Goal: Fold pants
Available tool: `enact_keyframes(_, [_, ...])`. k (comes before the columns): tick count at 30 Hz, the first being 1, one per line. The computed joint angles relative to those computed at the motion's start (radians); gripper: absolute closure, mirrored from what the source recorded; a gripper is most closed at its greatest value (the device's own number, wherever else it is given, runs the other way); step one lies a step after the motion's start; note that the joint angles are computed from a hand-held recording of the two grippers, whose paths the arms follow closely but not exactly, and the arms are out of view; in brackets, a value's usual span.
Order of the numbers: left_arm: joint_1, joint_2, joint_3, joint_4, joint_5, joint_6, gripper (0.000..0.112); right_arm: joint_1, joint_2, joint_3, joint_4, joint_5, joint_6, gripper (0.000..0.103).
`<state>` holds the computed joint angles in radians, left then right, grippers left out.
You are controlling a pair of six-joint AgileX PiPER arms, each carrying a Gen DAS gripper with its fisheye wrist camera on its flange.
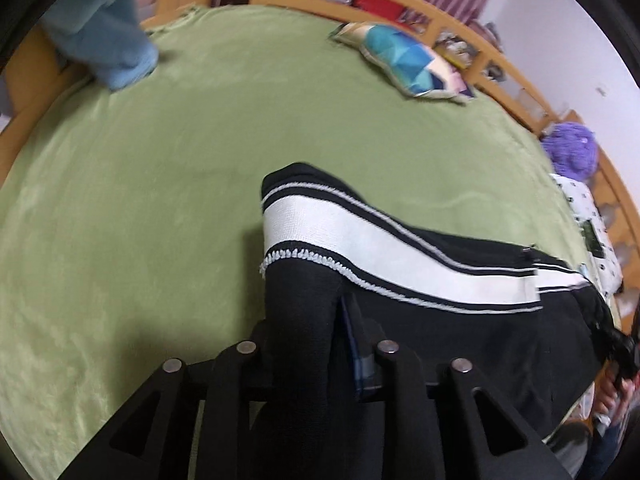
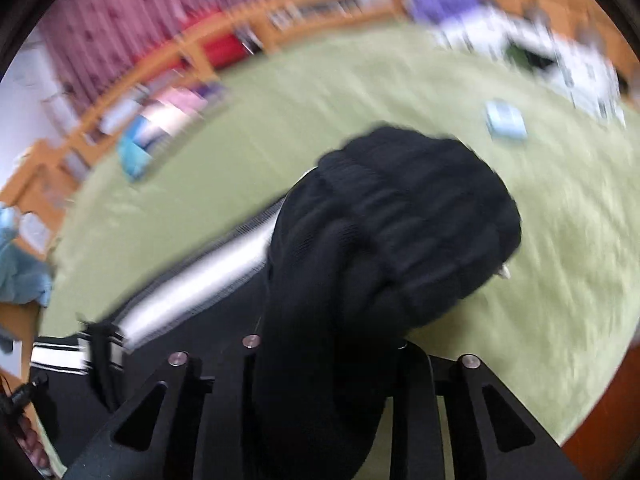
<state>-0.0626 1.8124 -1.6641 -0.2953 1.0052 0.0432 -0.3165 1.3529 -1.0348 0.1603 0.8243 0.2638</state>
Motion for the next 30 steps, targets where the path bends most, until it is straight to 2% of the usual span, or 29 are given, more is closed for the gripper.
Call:
enact_keyframes(1, [-0.004,-0.004,0.017,0.015,-0.006,-0.013,0.074,-0.049,-0.008,0.019,0.063,0.022,-0.076,0.072])
enact_keyframes(2, [-0.010,-0.009,0.032,0.041,-0.008,-0.026,0.070,-0.069,-0.031,0.040,0.087,0.037,-0.112,0.071])
enact_keyframes(4, [-0.021,-0.039,0.091,0.076,-0.029,-0.026,0.063,-0.052,-0.074,0.054,0.040,0.065,-0.090,0.064])
enact_keyframes(7, [-0.016,-0.092,0.192,0.071,-0.050,-0.002,0.057,0.018,-0.154,0.056,-0.087,0.116,0.006,0.060])
enact_keyframes(8, [-0.007,-0.121,0.246,0.052,-0.061,0.013,0.056,0.011,-0.181,0.079,-0.100,0.114,-0.001,0.060])
enact_keyframes(13, [0.023,-0.257,0.435,-0.008,-0.106,0.060,0.049,0.142,-0.269,0.092,-0.225,0.141,0.136,0.056])
enact_keyframes(16, [0.038,-0.310,0.497,-0.038,-0.100,0.067,0.047,0.195,-0.300,0.109,-0.264,0.128,0.206,0.056])
enact_keyframes(19, [0.063,-0.353,0.560,-0.088,-0.106,0.105,0.046,0.176,-0.349,0.137,-0.169,0.098,0.141,0.056])
enact_keyframes(24, [0.102,-0.394,0.623,-0.150,-0.107,0.148,0.045,0.314,-0.447,0.179,-0.273,0.093,0.265,0.056])
enact_keyframes(27, [0.130,-0.414,0.660,-0.206,-0.126,0.185,0.045,0.358,-0.488,0.207,-0.266,0.092,0.283,0.056])
enact_keyframes(30, [0.149,-0.433,0.709,-0.265,-0.177,0.201,0.045,0.415,-0.515,0.242,-0.285,0.085,0.339,0.056])
